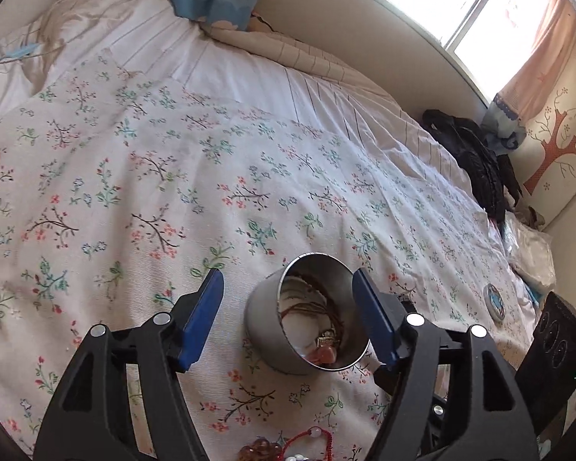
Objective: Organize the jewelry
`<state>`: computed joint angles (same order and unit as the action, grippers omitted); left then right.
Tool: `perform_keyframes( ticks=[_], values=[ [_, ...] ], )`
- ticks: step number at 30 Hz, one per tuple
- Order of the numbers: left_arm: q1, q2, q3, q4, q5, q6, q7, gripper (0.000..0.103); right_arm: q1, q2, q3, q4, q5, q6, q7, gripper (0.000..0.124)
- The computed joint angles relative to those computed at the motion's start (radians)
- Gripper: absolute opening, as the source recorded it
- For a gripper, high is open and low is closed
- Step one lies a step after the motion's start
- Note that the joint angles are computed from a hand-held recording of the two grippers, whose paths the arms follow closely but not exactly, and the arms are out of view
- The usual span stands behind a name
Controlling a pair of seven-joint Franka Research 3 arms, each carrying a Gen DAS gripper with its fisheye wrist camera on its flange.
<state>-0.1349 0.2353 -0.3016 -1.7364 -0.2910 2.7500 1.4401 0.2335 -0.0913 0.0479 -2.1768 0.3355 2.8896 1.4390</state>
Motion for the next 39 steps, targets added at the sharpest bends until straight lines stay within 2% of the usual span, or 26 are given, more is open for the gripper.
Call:
perform_keyframes(
  ticks=[6,10,13,20,30,36,39],
  values=[
    [-0.024,-0.051,0.062,-0.073,0.134,0.101,-0.156,0.078,0.003,0.094,0.011,0.098,-0.093,-0.004,0.046,0.074],
    [-0.022,-0.063,0.072,-0.088,0.205,0.118,-0.212,0.083,0.018,0.161,-0.003,0.163,-0.202,-0.019,0.127,0.077],
    [-0.021,-0.066,0.074,-0.094,0.24,0.109,-0.238,0.084,0.025,0.165,-0.013,0.16,-0.243,-0.02,0.16,0.079],
    [-0.045,-0.122,0.096,-0.161,0.388,0.085,-0.34,0.085,0.0,0.01,-0.006,0.007,-0.268,-0.007,0.232,0.082],
    [-0.065,-0.312,0.093,-0.389,0.369,0.04,-0.275,0.088,-0.041,-0.303,0.049,-0.288,-0.166,-0.047,0.297,0.087],
    [-0.087,-0.397,0.106,-0.482,0.378,0.013,-0.257,0.089,-0.036,-0.357,0.08,-0.332,-0.172,-0.098,0.293,0.088],
    [-0.084,-0.415,0.106,-0.5,0.401,-0.009,-0.273,0.089,-0.021,-0.352,0.075,-0.331,-0.168,-0.105,0.271,0.088]
  ],
)
